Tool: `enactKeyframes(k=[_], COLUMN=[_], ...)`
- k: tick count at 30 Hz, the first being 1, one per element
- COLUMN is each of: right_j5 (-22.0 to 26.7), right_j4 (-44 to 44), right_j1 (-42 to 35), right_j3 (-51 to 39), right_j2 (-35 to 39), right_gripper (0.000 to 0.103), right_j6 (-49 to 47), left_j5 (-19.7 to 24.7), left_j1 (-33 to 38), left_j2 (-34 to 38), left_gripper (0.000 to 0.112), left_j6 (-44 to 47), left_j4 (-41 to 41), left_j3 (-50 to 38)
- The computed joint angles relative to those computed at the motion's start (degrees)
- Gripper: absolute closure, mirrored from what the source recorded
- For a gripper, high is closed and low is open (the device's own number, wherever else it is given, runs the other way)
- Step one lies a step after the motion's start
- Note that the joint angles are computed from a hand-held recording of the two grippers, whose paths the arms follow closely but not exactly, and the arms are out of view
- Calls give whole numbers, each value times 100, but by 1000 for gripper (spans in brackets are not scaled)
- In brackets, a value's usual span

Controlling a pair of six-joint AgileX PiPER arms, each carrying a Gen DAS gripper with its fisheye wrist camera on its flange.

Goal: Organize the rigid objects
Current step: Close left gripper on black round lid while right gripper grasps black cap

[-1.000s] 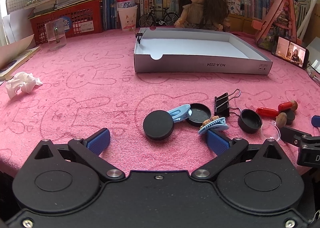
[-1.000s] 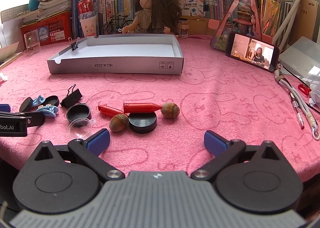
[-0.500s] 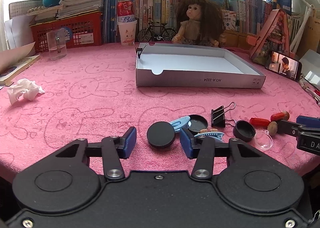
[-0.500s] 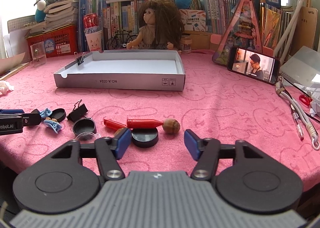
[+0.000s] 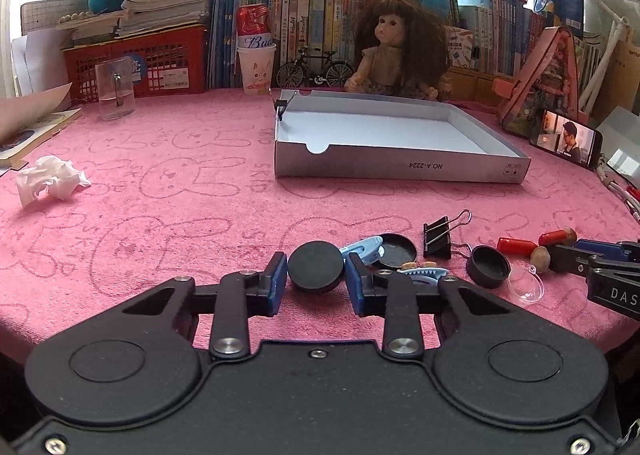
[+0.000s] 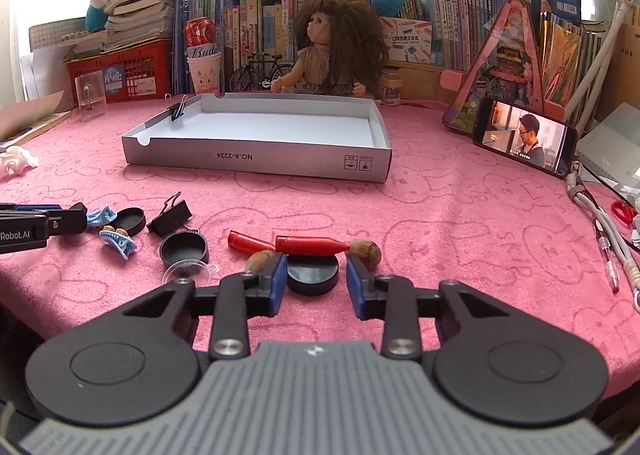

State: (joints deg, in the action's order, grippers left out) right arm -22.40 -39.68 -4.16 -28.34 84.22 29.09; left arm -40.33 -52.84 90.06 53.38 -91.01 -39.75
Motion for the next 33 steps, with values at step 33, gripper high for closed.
enactKeyframes(k=[33], right_j5=[-205], right_j4=[223], right_j1=[96], right_j3=[34], right_j2=[37], right_gripper=[66], right_j6=[-174], left_j5=[-383], left_j1=[-75], left_j2=[163], left_gripper=[83], left_j6=[-138], left_j4=[82], left_j3=[-30])
